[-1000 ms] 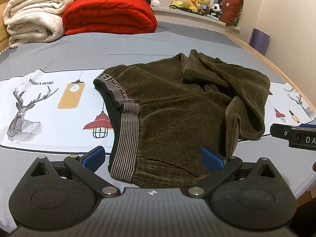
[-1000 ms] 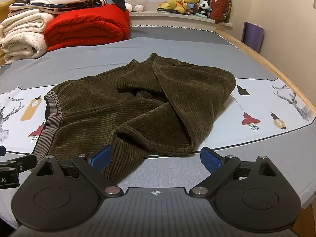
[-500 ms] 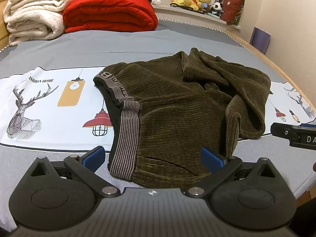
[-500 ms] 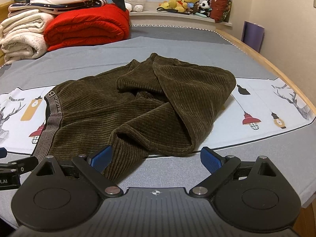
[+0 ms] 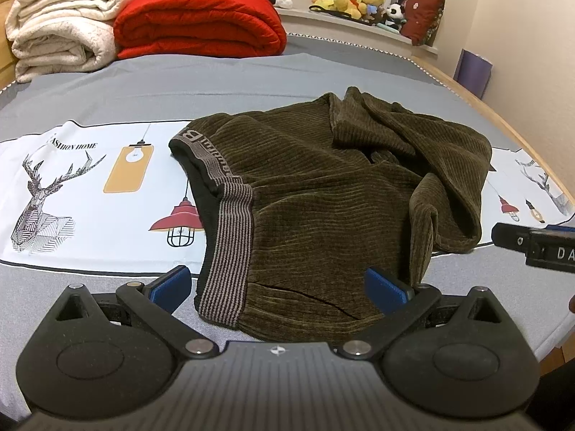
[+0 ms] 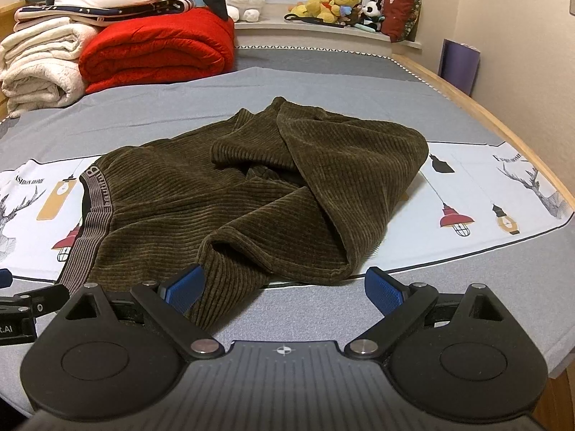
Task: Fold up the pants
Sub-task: 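Move both grippers toward the olive corduroy pants on the bed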
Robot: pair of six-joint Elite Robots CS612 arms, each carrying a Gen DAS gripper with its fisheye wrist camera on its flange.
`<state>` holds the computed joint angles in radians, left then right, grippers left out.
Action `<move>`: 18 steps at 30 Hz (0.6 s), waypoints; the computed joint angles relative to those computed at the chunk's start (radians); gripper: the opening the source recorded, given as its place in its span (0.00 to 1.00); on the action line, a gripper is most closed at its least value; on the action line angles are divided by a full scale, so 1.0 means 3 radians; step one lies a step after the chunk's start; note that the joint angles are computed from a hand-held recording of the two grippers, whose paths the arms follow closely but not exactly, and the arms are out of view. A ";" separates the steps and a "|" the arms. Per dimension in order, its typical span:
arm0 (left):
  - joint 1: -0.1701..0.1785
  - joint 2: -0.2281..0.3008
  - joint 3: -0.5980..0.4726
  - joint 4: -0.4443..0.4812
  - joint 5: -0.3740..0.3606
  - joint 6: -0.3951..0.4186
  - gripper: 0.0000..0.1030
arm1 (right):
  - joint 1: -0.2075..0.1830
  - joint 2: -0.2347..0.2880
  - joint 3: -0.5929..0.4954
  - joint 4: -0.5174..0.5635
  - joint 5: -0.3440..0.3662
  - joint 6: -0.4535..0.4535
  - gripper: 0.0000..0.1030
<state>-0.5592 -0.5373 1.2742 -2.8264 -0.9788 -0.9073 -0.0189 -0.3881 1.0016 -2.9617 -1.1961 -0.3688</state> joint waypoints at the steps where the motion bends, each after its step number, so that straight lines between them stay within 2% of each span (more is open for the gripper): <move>1: -0.0001 0.0001 -0.0002 0.0001 -0.0005 0.0005 1.00 | 0.0000 0.0001 -0.0001 -0.0008 0.0003 0.0003 0.93; 8: 0.0003 0.0001 -0.0003 -0.0013 -0.0011 0.0009 1.00 | 0.0003 -0.0005 0.0005 0.0004 0.0008 -0.0002 0.92; 15: 0.0003 0.0002 -0.0001 -0.0016 -0.0017 0.0006 1.00 | 0.0007 -0.0016 0.0032 -0.0005 0.0013 -0.0055 0.77; 18: 0.0001 0.0001 0.0001 -0.0018 -0.0020 0.0006 1.00 | 0.0007 -0.0015 0.0030 -0.0004 0.0006 -0.0052 0.76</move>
